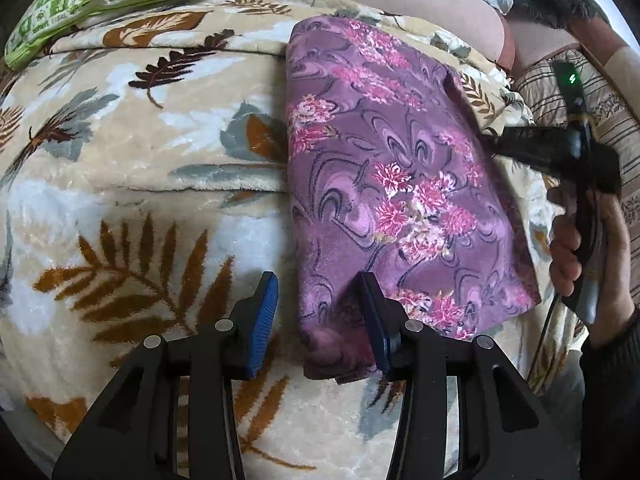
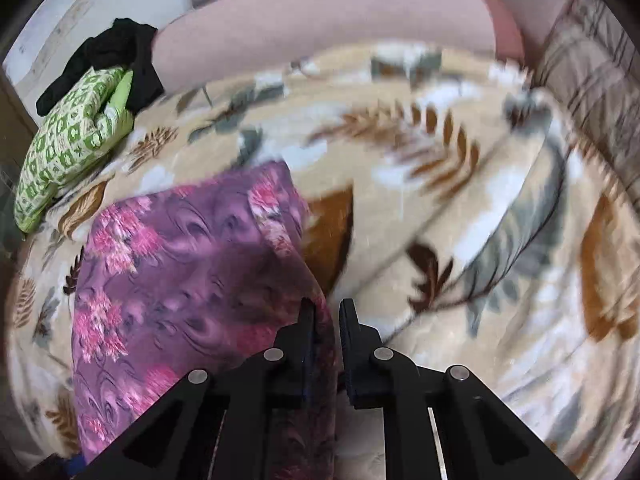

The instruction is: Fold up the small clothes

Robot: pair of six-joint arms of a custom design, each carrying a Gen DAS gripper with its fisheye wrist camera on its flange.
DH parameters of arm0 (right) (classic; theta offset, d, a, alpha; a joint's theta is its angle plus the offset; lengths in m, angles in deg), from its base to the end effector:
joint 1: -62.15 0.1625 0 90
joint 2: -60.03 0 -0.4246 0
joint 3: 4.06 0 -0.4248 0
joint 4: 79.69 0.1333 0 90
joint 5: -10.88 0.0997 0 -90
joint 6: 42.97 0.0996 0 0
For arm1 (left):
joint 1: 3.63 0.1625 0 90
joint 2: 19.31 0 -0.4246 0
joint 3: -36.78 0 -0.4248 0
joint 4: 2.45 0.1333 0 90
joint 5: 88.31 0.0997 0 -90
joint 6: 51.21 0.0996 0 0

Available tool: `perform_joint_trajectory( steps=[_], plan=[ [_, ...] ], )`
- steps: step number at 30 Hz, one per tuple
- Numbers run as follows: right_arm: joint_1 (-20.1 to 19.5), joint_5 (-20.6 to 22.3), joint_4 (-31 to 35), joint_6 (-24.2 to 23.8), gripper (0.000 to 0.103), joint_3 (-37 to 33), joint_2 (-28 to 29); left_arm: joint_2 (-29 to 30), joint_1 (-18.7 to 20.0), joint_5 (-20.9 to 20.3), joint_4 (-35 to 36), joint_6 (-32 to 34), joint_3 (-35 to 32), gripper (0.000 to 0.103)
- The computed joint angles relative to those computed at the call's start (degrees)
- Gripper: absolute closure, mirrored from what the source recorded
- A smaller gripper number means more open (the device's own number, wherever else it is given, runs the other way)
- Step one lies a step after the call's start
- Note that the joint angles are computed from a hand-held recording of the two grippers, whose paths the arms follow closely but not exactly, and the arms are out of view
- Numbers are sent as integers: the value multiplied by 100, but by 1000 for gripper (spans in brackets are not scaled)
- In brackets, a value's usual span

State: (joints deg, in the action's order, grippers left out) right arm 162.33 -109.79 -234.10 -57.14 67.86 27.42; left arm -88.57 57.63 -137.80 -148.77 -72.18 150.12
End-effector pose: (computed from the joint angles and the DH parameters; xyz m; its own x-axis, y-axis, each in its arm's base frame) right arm 0.2249 -0.7856 0.0869 -0.8187 -0.1591 0.5517 -0.3718 0.8791 -0.2982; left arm -0.1000 -0.5941 0.2112 -0.8525 -0.0780 -0.5169 0.1765 0.8877 -0.4252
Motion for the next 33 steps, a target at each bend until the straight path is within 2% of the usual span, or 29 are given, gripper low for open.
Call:
perform_joint_trajectory(
  steps=[2,3,5,7,8,9,11,13,15,16,17,20,22,24,29,31,33],
  plan=[
    [-19,138,-63,-90,92,130,-128,-101,-33,-43,4,23,13,61],
    [-49,405,-35,-40,90,196,-239,-164,-52,-80,-6,2,14,61],
    [-155,1269,-30,53,89,346,-495,-283,-55,-282,-128,61,-25,61],
    [-158,1604,55,18,77,259,-526,-252,-2,-451,28,72,-317,61],
    [-114,1557,130,-44,65,134,-458,-176,32,-452,135,88,-513,61],
    [-52,1418,181,-114,59,-13,-358,-60,91,-446,178,109,-745,61],
    [79,1082,477,-176,59,-475,-50,203,214,-494,200,218,-1169,60],
    [174,729,861,-43,59,-1102,345,566,387,-569,333,328,-1714,58],
    [231,531,1049,-146,60,-1608,681,930,539,-595,523,303,-2249,58],
    [273,238,1122,-240,60,-1933,912,1111,612,-644,618,326,-2522,58],
    [294,12,1222,-267,61,-2173,1081,1286,666,-656,755,363,-2794,58],
    [200,79,1659,-124,69,-2602,1280,1778,774,-588,1263,337,-3536,58],
    [177,87,1587,-206,78,-2628,1276,1961,832,-614,1460,301,-3814,57],
    [151,47,1421,-216,93,-2554,1229,2089,852,-534,1664,302,-3997,60],
    [31,37,1747,-176,98,-2726,1290,2011,801,-500,1486,405,-3846,68],
    [-6,531,1386,-23,99,-2344,993,1950,783,-480,1352,482,-3756,69],
    [-38,668,1469,106,99,-2403,1005,1999,860,-566,1381,441,-3807,68]
  ],
)
